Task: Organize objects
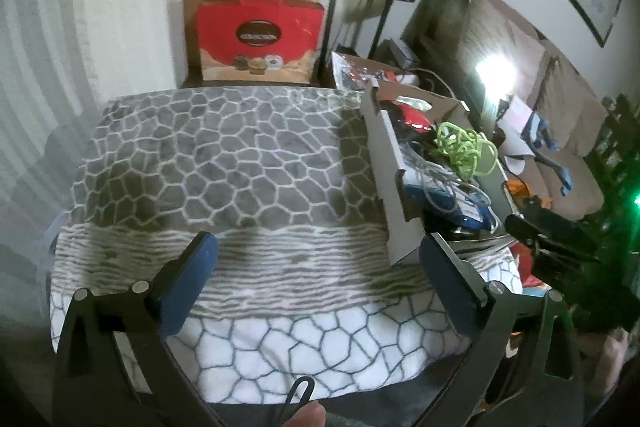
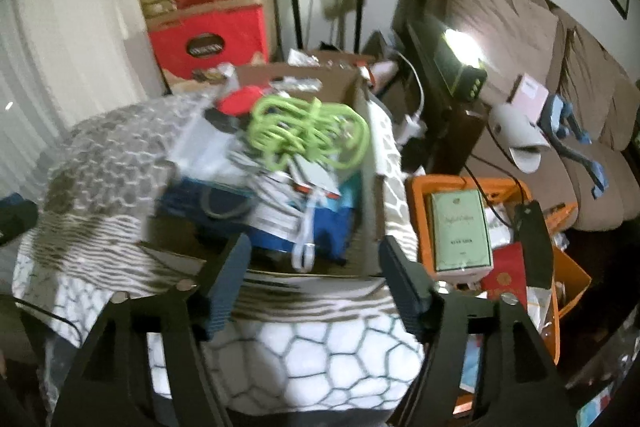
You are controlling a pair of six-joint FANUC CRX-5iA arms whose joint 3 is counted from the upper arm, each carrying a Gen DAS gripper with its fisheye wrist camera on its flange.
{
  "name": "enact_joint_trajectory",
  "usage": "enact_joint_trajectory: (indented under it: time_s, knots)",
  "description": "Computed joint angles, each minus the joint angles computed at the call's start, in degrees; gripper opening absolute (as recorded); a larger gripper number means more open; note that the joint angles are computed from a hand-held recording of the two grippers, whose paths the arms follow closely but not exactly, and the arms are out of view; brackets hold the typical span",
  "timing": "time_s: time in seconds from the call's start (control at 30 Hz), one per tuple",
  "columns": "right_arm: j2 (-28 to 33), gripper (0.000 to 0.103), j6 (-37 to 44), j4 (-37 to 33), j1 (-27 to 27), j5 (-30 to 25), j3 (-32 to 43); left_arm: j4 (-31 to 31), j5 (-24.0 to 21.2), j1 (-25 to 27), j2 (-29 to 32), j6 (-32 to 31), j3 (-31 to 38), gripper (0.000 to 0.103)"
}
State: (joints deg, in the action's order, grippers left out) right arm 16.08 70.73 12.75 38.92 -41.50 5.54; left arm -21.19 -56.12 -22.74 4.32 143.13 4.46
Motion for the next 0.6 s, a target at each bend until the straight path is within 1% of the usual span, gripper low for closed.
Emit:
enact_joint_trajectory:
  time_s: [0.07, 0.1, 0.2, 0.33, 0.47, 0.53, 0.6]
  knots:
    - [-1.25, 0.077, -0.88, 0.89, 0.92, 1.36, -1.33, -1.81, -0.41, -0.83, -0.82, 2.0, -0.39, 0.103]
    - [-1.78, 0.081, -1.49, 1.38, 1.41, 2.02, -1.92, -2.5, -0.66, -1.17, -1.05, 2.68, -0.43, 0.103]
    - [-3.27, 0.085, -3.04, 2.65, 2.83, 3.88, -3.8, -5.74, -2.75, -2.71, -1.57, 5.28, 0.08, 0.103]
    - [-4.65, 0.089, -4.93, 3.9, 4.22, 5.47, -5.84, -8.44, -4.96, -4.41, -2.1, 7.53, 0.34, 0.103]
    - [-6.22, 0.099, -8.9, 7.08, 5.4, 8.3, -9.02, -10.54, -6.8, -5.75, -2.52, 10.12, 0.08, 0.103]
    - [-6.95, 0.1, -11.41, 9.43, 6.13, 9.83, -10.81, -12.74, -8.87, -7.0, -2.29, 11.72, 0.52, 0.103]
    - [-7.45, 0.1, -13.03, 10.8, 6.69, 10.85, -12.0, -13.62, -9.66, -7.42, -2.32, 12.38, 0.33, 0.103]
